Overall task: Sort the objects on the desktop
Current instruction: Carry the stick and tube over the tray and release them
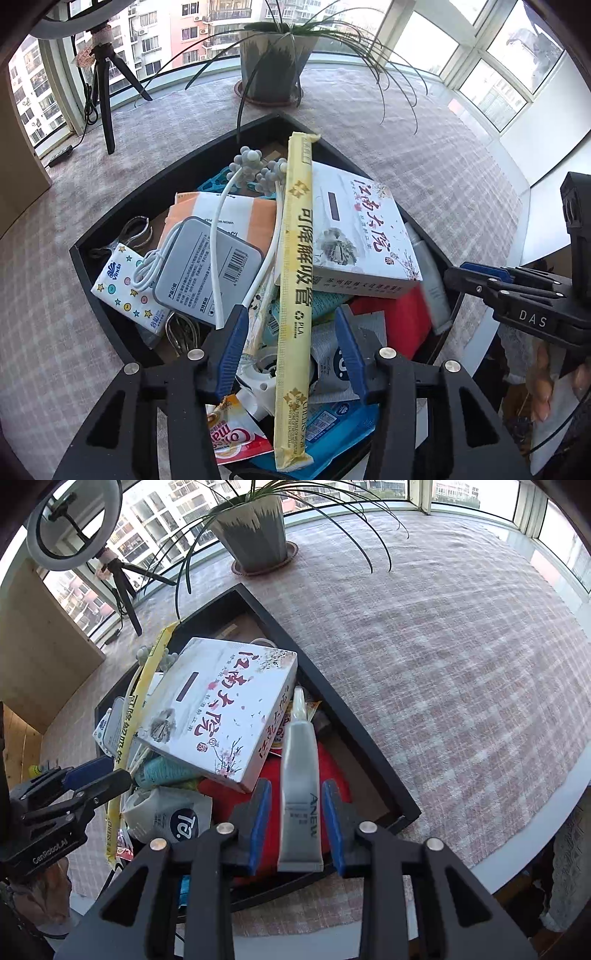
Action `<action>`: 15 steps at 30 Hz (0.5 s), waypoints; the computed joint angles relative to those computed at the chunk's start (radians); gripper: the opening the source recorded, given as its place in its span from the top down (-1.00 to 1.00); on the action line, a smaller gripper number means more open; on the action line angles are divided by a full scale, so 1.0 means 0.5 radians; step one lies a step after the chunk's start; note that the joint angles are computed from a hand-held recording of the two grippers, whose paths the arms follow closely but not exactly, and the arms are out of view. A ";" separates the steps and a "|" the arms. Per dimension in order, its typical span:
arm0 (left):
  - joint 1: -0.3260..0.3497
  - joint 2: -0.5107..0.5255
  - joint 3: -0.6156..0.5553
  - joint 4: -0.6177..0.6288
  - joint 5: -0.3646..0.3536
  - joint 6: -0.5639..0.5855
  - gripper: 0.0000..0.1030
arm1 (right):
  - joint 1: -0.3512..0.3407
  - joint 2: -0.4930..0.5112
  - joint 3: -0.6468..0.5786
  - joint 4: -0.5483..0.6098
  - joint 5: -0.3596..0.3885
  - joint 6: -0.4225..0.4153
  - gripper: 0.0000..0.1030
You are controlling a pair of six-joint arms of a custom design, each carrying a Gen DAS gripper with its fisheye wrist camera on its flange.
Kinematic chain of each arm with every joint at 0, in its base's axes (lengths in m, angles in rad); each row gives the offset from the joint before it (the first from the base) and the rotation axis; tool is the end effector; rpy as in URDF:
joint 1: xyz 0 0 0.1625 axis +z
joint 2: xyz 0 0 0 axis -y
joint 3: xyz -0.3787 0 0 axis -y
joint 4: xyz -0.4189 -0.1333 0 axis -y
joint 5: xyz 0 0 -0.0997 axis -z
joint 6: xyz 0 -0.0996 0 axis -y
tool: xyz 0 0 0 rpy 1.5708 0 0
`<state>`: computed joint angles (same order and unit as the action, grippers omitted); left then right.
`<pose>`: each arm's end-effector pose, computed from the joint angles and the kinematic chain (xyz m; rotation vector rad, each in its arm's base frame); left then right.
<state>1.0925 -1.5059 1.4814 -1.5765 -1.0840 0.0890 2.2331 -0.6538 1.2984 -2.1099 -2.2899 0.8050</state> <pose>-0.0914 -0.5672 0.4657 0.7362 2.5611 -0.1675 0.5003 -0.5314 0.0561 -0.1281 -2.4859 0.5288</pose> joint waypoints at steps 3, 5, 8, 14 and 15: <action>-0.006 -0.013 -0.002 -0.005 0.033 0.005 0.11 | 0.011 -0.001 0.001 -0.030 -0.017 -0.008 0.25; -0.002 -0.019 -0.009 -0.007 0.047 -0.004 0.12 | 0.010 -0.004 0.001 -0.054 -0.014 -0.010 0.25; 0.015 -0.016 -0.033 -0.001 0.055 -0.016 0.12 | 0.013 0.002 -0.014 -0.070 -0.015 -0.020 0.25; 0.051 -0.032 -0.061 0.019 0.094 -0.031 0.13 | 0.024 0.067 -0.100 -0.083 0.002 -0.082 0.24; 0.061 -0.034 -0.068 0.023 0.099 -0.034 0.13 | 0.028 0.087 -0.126 -0.077 0.002 -0.095 0.24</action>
